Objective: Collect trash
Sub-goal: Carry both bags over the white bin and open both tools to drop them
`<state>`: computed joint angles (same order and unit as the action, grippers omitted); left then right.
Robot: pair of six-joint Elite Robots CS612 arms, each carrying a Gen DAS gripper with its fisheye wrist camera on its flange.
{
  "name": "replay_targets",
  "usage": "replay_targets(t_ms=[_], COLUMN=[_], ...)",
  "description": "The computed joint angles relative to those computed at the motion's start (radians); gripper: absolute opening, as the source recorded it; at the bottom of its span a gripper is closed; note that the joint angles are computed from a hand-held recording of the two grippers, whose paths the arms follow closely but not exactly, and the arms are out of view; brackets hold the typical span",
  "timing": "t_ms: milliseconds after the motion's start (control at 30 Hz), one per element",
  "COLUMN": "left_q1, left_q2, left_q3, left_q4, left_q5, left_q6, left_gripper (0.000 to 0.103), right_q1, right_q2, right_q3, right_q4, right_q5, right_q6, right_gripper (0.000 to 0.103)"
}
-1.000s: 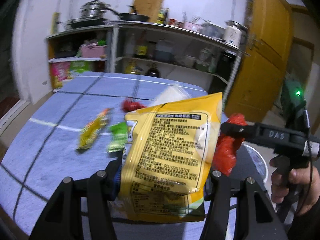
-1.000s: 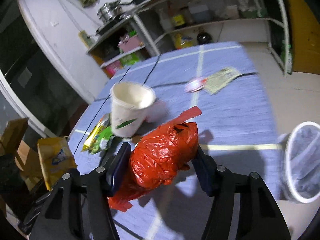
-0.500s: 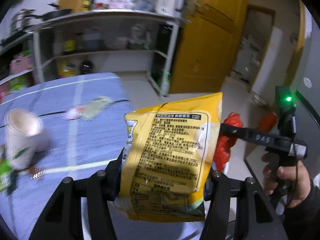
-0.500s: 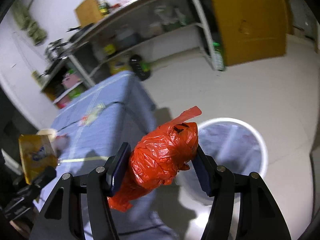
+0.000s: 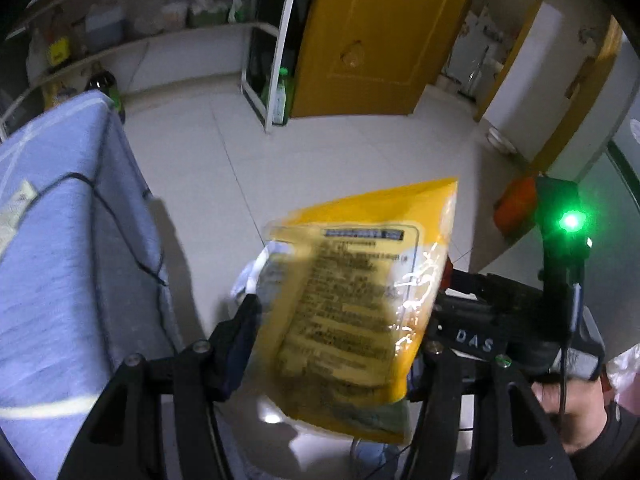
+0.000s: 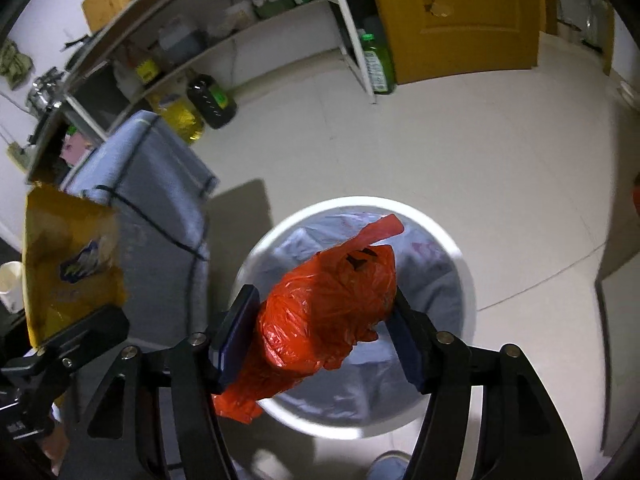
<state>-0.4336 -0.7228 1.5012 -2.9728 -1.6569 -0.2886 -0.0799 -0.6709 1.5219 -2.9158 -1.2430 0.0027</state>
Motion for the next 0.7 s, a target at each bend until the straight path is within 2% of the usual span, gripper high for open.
replay_targets(t_ms=[33, 100, 167, 400, 567, 700], left_q1=[0.0, 0.0, 0.001, 0.002, 0.003, 0.006], left_q2=[0.009, 0.018, 0.022, 0.017, -0.021, -0.069], left_q3=[-0.014, -0.024, -0.023, -0.016, 0.039, 0.117], left_q4=[0.014, 0.025, 0.01, -0.039, -0.136, -0.245], left_q5=[-0.003, -0.003, -0.007, -0.004, 0.006, 0.015], left_q6=[-0.003, -0.009, -0.022, -0.037, -0.02, -0.032], left_gripper=[0.062, 0.072, 0.074, 0.075, 0.075, 0.075], right_q1=[-0.001, -0.003, -0.006, -0.014, -0.022, -0.034], right_q2=[0.006, 0.014, 0.014, 0.008, -0.028, -0.079], right_q3=[-0.009, -0.017, -0.013, -0.003, 0.049, 0.121], right_q4=[0.006, 0.014, 0.001, -0.044, -0.14, -0.263], right_q5=[-0.001, -0.005, -0.008, -0.006, 0.014, 0.084], right_q6=[-0.004, 0.0, 0.006, 0.019, 0.035, 0.048], right_gripper=[0.065, 0.065, 0.066, 0.066, 0.066, 0.066])
